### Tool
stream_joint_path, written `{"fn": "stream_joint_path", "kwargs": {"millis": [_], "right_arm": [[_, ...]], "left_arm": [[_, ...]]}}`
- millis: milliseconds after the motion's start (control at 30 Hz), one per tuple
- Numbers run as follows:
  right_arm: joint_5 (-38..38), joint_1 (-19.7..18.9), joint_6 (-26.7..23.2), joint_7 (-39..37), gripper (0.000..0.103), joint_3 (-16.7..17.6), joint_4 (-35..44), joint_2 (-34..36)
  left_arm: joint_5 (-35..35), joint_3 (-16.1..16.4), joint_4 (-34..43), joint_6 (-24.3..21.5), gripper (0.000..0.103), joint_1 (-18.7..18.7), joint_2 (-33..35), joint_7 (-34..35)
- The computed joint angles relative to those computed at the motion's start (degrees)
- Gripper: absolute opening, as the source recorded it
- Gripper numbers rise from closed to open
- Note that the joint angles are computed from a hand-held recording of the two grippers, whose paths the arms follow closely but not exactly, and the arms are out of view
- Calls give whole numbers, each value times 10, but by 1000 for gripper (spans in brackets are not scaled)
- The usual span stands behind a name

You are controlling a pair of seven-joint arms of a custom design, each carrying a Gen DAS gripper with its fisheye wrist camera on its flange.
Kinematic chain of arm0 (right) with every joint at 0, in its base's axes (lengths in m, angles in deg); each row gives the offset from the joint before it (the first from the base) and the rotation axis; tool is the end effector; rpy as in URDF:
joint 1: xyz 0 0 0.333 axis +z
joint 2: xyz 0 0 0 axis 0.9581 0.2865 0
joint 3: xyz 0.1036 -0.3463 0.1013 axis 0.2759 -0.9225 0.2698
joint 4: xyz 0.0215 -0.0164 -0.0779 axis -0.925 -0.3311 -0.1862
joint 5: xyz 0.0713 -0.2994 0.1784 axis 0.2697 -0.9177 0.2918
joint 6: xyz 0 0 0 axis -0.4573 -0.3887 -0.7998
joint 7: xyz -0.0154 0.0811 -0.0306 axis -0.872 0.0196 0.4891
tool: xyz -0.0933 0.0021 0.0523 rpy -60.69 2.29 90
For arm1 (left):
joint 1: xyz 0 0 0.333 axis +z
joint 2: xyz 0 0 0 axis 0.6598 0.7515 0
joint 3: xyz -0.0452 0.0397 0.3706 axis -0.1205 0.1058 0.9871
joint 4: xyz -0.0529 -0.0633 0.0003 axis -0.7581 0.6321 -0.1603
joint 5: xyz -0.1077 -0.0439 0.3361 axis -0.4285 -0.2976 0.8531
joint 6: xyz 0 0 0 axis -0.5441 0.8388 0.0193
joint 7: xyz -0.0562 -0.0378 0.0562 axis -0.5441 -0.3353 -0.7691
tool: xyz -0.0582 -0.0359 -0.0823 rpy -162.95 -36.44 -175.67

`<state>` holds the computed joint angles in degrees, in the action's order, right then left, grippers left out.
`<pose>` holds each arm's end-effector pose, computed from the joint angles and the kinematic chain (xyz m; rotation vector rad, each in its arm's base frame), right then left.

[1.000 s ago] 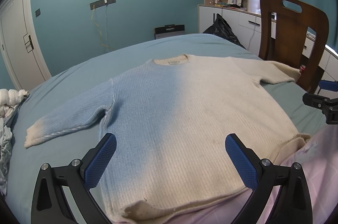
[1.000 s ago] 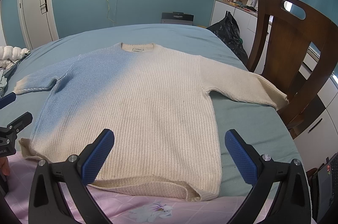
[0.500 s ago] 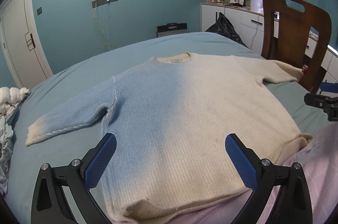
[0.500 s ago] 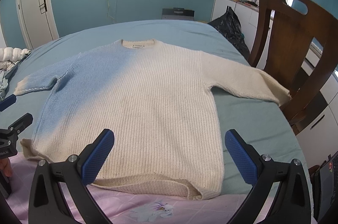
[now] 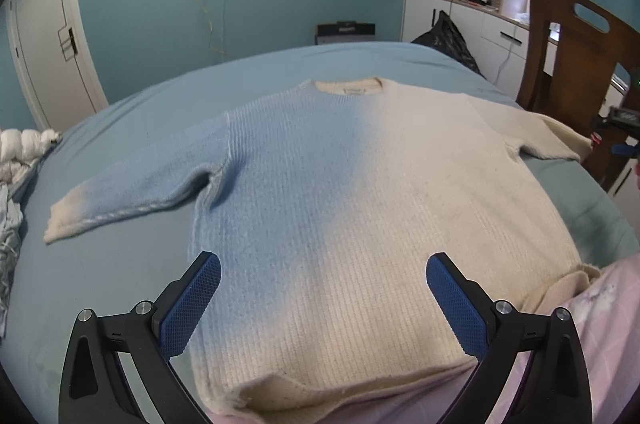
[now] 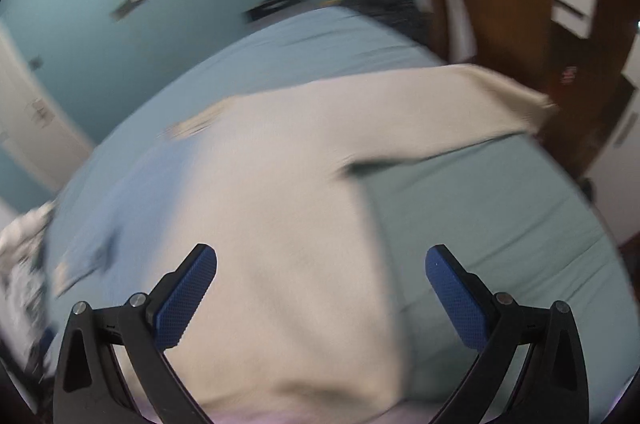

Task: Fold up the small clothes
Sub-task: 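Grasp the cream sleeve cuff with the right gripper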

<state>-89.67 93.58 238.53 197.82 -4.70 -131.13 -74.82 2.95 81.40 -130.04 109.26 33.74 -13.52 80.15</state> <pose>0.4528 0.2544 0.4875 -1.4136 2.1731 -0.5030 0.3532 -0.0699 0.4891 -1.6170 1.9844 -0.7656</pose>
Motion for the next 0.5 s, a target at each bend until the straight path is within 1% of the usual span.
{"fn": "stream_joint_path", "kwargs": {"millis": [100, 133, 167, 233, 267, 300, 367, 433, 467, 500], "right_arm": [[-31, -36, -15, 16, 102, -34, -8, 20], [-41, -55, -10, 29, 102, -52, -14, 35], [-42, -65, -2, 36, 102, -61, -17, 42], [-50, -93, 27, 68, 101, -87, -24, 68], [-33, -111, 41, 71, 94, -99, -23, 89], [-16, -121, 44, 67, 86, -106, -19, 103], [48, -150, 70, 31, 80, -112, -10, 141], [97, -169, 114, 7, 80, -109, -5, 167], [110, -161, 136, 10, 82, -128, 2, 182], [83, -133, 142, 51, 82, -165, 11, 189]], "left_arm": [[9, -20, 8, -3, 103, 22, 19, -10], [13, -28, 12, -4, 103, 30, 26, -15], [19, -37, 16, -5, 103, 40, 33, -21], [30, -54, 21, -2, 103, 59, 45, -35], [37, -62, 24, 1, 103, 69, 51, -41], [46, -72, 28, 2, 103, 80, 57, -48], [65, -96, 34, 4, 103, 106, 67, -66], [83, -110, 39, 6, 103, 123, 76, -81], [92, -116, 42, 2, 103, 130, 78, -87], [102, -123, 45, -2, 103, 138, 81, -95]]}}
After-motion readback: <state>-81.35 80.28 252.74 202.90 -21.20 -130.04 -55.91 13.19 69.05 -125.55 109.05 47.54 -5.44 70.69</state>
